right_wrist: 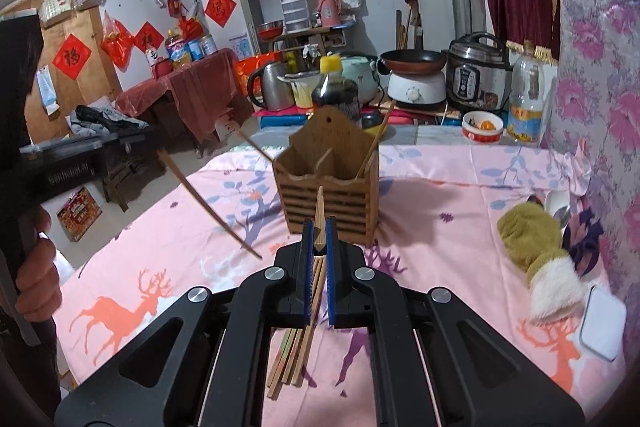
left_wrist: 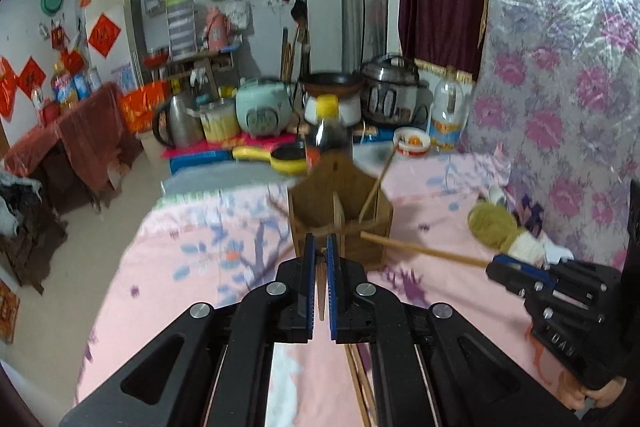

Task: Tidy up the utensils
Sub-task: 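Lift both chopsticks, insert them into the wooden holder, open both tools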

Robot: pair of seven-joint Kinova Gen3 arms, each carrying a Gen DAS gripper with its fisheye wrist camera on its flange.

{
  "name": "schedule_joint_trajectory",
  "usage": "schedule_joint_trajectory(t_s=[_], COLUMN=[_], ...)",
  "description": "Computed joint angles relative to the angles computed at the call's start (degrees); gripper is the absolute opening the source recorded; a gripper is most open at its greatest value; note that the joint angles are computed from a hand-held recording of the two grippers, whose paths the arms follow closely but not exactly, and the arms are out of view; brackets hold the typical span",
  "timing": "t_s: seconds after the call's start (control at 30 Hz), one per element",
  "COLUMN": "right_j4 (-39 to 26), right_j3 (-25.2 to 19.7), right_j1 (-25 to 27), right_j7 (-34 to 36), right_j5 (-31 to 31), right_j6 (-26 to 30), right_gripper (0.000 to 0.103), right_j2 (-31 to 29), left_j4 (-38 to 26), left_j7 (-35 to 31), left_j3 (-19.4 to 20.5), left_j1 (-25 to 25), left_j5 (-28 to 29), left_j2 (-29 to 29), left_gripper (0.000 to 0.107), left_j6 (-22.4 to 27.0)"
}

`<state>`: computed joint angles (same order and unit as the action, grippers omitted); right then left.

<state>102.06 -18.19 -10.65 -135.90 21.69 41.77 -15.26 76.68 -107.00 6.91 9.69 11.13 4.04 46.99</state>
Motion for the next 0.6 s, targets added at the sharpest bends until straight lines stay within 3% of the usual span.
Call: schedule_joint_trajectory(t_s=[0.23,0.43,0.6], right_j4=[-7.86,-14.11,-18.89], right_j3=[3.61,8.04,11.0], right_j1=[-0.9,-2.81,-3.53], right_j7=[5.54,11.12,14.37], right_j5=[-1.57,-5.07,-8.34], right_j6=[5.24,9.58,10.92], right_gripper=[0.006,0.006,0.009], right_j2=[4.77,10.27,16.24], left_j4=[-9.68,-15.69,-21.31], left_j7=[8.48,15.1,11.48], left_j3=[0.59,-0.51,1.39], left_j1=[4.29,8.96,5.52], left_j5=[-8.53,-16.02,-9.1], left_j2=[3.89,10.75,17.32], left_gripper=[0.006,0.006,0.008], left_j6=[-2.25,-3.92,1.88])
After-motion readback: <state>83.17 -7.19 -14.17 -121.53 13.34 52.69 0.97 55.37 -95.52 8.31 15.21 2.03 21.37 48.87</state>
